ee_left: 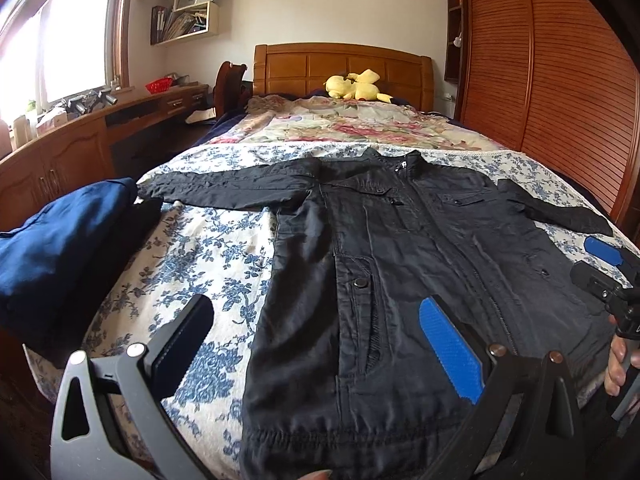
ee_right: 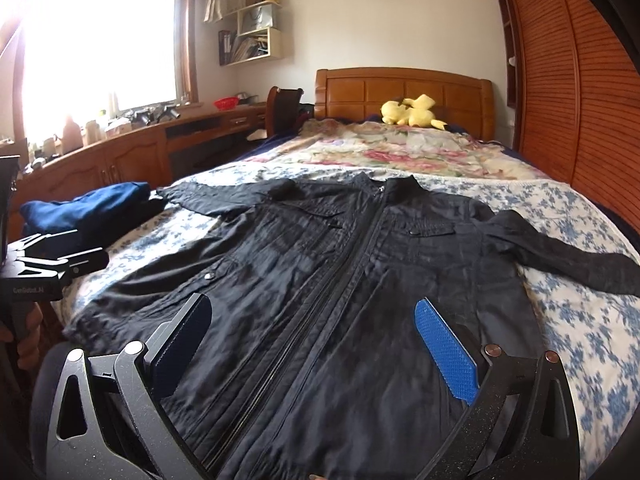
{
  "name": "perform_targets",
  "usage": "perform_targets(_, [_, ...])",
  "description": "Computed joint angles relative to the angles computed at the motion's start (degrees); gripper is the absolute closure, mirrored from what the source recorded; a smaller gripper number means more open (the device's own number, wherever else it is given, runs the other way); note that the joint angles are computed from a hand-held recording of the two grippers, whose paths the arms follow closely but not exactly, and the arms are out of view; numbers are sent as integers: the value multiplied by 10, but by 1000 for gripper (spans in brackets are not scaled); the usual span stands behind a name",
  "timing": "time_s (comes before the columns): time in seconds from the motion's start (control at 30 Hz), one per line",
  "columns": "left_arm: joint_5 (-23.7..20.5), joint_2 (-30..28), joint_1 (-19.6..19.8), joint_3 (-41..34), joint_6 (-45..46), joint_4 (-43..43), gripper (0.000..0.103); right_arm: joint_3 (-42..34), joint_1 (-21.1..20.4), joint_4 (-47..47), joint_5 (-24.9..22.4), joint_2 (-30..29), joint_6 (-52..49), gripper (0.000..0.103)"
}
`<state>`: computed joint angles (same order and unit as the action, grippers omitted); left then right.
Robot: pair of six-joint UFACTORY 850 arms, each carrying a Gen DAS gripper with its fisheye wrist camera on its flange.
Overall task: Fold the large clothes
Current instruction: 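Move the left gripper down to the sleeve cuff nearest it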
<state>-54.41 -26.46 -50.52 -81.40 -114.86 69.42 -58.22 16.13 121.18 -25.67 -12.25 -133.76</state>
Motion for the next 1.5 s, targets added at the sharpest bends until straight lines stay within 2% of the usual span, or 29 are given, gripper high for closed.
perform_targets(0.27, [36, -5, 43, 18, 2, -9, 0, -83, 9, -51, -14, -72, 41, 0])
perform_targets(0.4, [74, 10, 66, 35, 18, -33, 0, -144, 19, -96, -11, -111, 89, 0])
perform_targets(0.63, [79, 29, 93, 48, 61, -60, 0, -243, 39, -172, 16, -194, 158, 0])
perform_targets(0.77, [116, 41, 124, 60, 65, -61, 0, -267, 44, -259, 31, -233, 236, 0])
perform_targets(0.97, [183, 34, 183, 54, 71, -59, 0, -253, 45, -220, 32, -230, 189, 0])
perform_targets(1.2, [244, -3, 245, 16, 119, -88, 1, -261, 44, -240, 32, -237, 219, 0])
perform_targets(1.37, [264, -35, 280, -19, 153, -118, 9, -269, 43, -267, 31, -243, 248, 0])
perform_targets(1.5, [308, -55, 312, -31, 151, -145, 17, -267, 42, -256, 26, -242, 240, 0])
